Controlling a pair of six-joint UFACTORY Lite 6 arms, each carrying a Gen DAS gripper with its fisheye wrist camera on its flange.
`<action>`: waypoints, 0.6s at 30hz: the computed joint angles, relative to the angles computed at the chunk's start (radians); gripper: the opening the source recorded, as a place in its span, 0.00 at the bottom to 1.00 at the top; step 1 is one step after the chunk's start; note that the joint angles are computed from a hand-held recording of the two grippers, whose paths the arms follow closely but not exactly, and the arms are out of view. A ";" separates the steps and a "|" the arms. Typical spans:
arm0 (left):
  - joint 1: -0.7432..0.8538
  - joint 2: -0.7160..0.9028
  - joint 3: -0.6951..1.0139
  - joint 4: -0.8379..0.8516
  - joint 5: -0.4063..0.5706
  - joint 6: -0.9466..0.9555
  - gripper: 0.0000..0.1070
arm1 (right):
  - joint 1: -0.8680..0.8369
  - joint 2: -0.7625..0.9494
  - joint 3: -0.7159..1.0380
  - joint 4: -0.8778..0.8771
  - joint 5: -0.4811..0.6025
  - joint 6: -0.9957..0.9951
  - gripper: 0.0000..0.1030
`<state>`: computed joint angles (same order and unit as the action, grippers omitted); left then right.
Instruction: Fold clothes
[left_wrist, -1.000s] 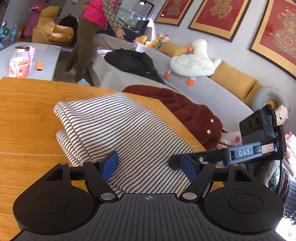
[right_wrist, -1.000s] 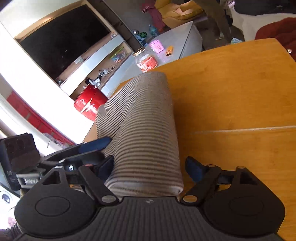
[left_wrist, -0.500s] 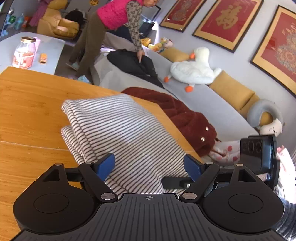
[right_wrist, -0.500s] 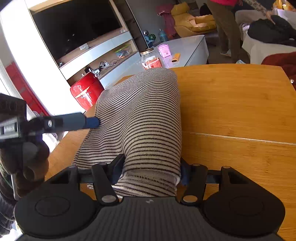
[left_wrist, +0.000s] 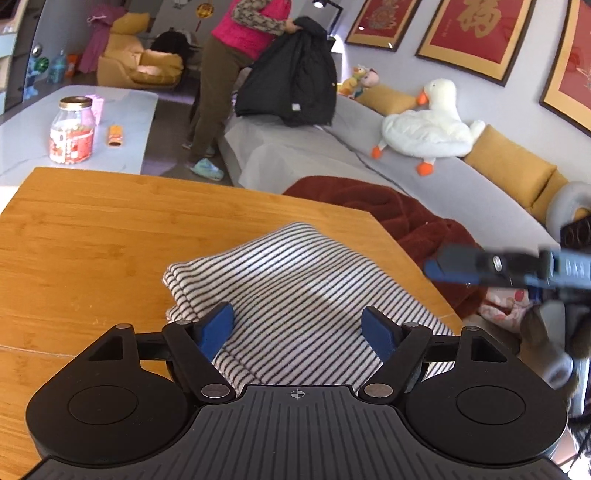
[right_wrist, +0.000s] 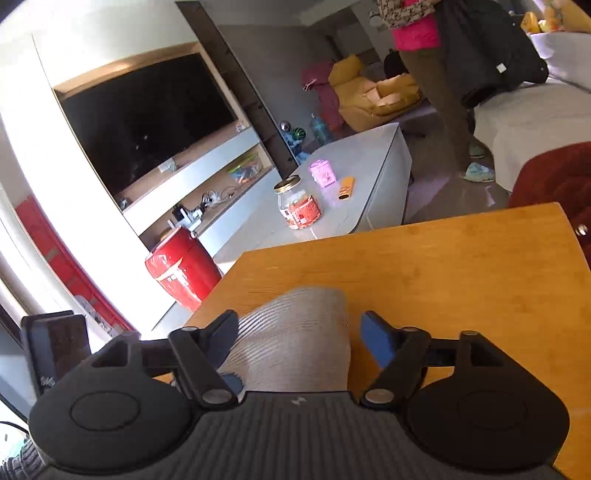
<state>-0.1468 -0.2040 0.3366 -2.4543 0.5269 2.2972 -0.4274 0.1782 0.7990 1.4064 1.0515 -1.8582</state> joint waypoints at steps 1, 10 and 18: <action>-0.007 -0.003 0.000 -0.011 -0.008 0.010 0.77 | 0.071 0.060 0.070 -0.005 -0.046 0.041 0.80; -0.023 -0.011 0.003 -0.030 -0.040 0.036 0.85 | 0.250 0.211 0.228 -0.071 -0.050 0.085 0.51; -0.066 0.016 0.013 -0.128 -0.040 0.138 0.84 | 0.193 0.295 0.207 -0.009 -0.155 0.002 0.51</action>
